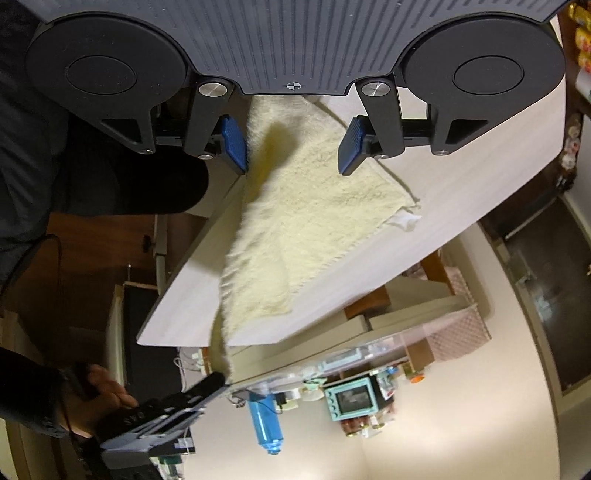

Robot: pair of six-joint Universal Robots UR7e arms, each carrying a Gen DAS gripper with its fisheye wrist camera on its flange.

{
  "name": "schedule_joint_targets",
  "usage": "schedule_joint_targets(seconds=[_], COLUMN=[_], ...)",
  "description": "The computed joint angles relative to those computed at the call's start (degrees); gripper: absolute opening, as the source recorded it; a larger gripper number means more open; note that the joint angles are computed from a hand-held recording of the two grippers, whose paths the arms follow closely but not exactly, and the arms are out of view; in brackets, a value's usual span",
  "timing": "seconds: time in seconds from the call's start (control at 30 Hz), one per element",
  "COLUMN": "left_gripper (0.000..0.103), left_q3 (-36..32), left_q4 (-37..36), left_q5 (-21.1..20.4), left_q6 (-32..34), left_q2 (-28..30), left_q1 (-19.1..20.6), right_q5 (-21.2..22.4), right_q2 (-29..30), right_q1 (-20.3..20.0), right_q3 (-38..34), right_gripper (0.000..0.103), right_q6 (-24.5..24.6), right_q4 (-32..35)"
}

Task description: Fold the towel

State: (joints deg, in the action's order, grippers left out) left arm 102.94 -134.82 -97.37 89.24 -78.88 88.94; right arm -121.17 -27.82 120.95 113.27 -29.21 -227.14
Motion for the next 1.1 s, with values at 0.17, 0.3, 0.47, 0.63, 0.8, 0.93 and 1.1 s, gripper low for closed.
schedule_joint_targets(seconds=[0.17,0.3,0.47,0.63,0.8,0.93,1.1], left_gripper=[0.058,0.053,0.032,0.005,0.003,0.002,0.002], left_q3=[0.8,2.8,4.7,4.1,3.5,3.3,3.0], left_q4=[1.8,1.0,0.6,3.9,5.2,5.4,2.3], left_q5=[1.3,2.2,2.4,6.0,8.0,9.1,9.8], left_q6=[1.7,3.7,6.3,6.2,7.3,7.1,6.7], left_q2=[-1.2,-2.6,-4.1,-4.5,-4.2,-4.1,-4.3], left_q1=[0.1,0.4,0.6,-0.8,-1.7,-2.5,-4.7], right_q5=[-1.4,-1.6,-1.2,-0.2,0.2,-0.2,0.1], right_q2=[-0.1,-1.1,-0.9,-1.2,-0.9,0.1,0.3], right_q1=[0.1,0.0,-0.7,-2.0,-2.8,-2.6,-2.6], right_q3=[1.2,2.1,0.9,1.0,1.1,1.6,2.3], right_gripper=[0.006,0.006,0.006,0.006,0.006,0.006,0.006], right_q6=[2.0,2.7,2.8,3.3,3.7,3.9,4.5], right_q4=[-3.5,-4.3,-3.3,-2.8,-3.8,-6.0,-7.9])
